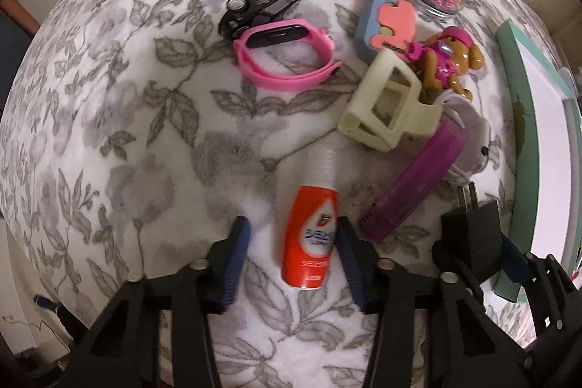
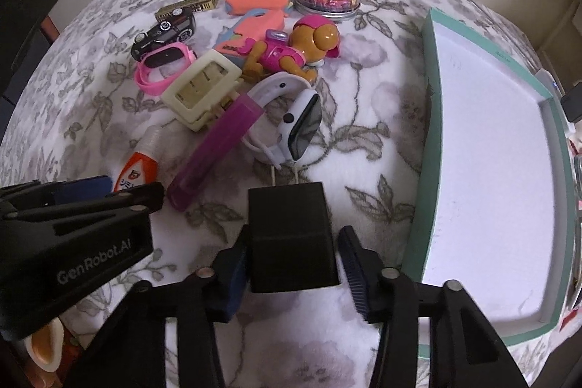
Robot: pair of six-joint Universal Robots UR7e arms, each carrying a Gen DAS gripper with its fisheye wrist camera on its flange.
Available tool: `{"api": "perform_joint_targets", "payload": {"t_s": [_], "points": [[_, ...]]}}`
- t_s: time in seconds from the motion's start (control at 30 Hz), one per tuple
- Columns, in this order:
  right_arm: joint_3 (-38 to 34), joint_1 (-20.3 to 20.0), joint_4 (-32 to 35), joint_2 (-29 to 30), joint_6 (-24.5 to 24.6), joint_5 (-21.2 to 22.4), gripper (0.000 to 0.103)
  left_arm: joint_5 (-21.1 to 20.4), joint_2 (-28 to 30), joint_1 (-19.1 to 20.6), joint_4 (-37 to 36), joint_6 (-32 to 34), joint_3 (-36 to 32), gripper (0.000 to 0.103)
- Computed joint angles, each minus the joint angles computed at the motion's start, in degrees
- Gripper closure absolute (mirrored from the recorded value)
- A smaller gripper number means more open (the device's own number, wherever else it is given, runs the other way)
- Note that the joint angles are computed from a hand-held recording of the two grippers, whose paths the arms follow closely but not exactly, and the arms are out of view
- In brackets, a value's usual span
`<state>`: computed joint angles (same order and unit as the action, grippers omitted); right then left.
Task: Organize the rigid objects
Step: 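Grasp the red LION bottle with the left gripper while the right grasps the black charger, then carry both items into the white tray and open both grippers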
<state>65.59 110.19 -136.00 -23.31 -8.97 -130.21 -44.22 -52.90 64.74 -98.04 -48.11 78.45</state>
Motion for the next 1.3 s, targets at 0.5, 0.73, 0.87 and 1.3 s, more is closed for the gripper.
{"api": "perform_joint_targets", "payload": {"t_s": [0.5, 0.73, 0.87, 1.3], "points": [[0.8, -1.0, 0.2, -2.7, 1.4, 8.2, 0.058, 4.2, -0.3, -0.4, -1.5, -1.5, -2.5, 0.074], [2.9, -1.6, -3.4, -5.8, 3.2, 12.8, 0.058, 7.3, -1.5, -1.6, -6.7, -0.5, -2.4, 0.074], [2.6, -1.9, -5.8, -6.4, 4.4, 13.6, 0.058, 8.4, -2.8, -3.4, -9.0, -0.5, -0.8, 0.074], [-2.3, -5.5, -13.0, -7.2, 8.1, 6.8, 0.058, 4.0, 9.9, -5.5, -14.1, 13.3, -14.0, 0.074]]}}
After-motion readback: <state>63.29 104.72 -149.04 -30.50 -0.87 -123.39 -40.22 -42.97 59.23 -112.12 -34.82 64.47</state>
